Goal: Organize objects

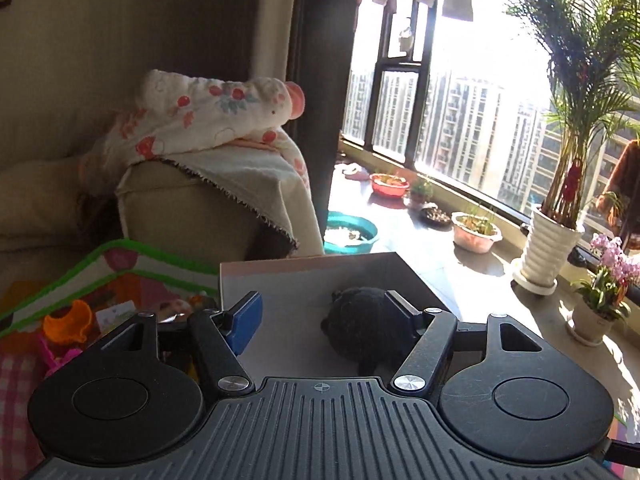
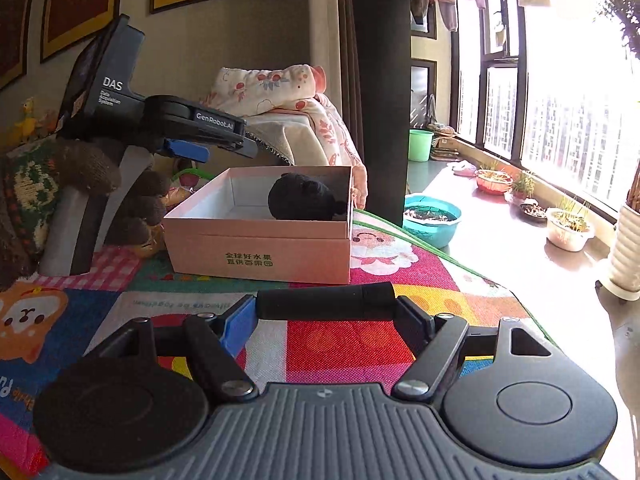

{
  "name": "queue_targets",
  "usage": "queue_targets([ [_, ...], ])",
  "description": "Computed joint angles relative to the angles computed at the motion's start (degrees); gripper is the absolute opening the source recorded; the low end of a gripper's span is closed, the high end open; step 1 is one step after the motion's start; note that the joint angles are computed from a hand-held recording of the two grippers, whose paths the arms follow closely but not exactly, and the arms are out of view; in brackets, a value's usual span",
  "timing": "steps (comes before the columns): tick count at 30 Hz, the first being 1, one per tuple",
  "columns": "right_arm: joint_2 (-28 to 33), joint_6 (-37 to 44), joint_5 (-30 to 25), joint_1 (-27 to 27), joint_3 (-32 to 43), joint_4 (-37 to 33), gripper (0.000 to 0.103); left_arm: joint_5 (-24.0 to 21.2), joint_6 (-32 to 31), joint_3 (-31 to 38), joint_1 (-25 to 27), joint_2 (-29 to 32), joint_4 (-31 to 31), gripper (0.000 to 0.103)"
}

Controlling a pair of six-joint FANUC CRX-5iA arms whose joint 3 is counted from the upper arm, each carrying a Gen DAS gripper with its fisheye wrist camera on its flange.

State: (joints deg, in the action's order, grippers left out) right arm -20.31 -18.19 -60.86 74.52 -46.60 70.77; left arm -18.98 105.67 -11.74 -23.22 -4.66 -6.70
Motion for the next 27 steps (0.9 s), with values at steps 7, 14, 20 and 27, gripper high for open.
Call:
queue_targets([
  [7,2.3,2.9,8.3,-7.1,3.1,4.6,0.074,3.1,-16.8,-18.1,5.4,-13.6,19.5,0.07],
  [14,10.9,4.7,19.5,-19.1,13.8,9.1,0.081,-2.3,-8.5,-21.7,8.3,-19.7,12.1,0.07],
  [20,12.4,4.7,17.7,-15.8,11.7,7.6,0.098,-4.7,-7.4,-23.2,12.1,-21.7,11.2,0.07],
  [27,12.8,3.7,12.4,-8.7,7.2,6.3,0.1,-0.4,1.3,-21.6,14.9,-19.0,10.7,0.07],
])
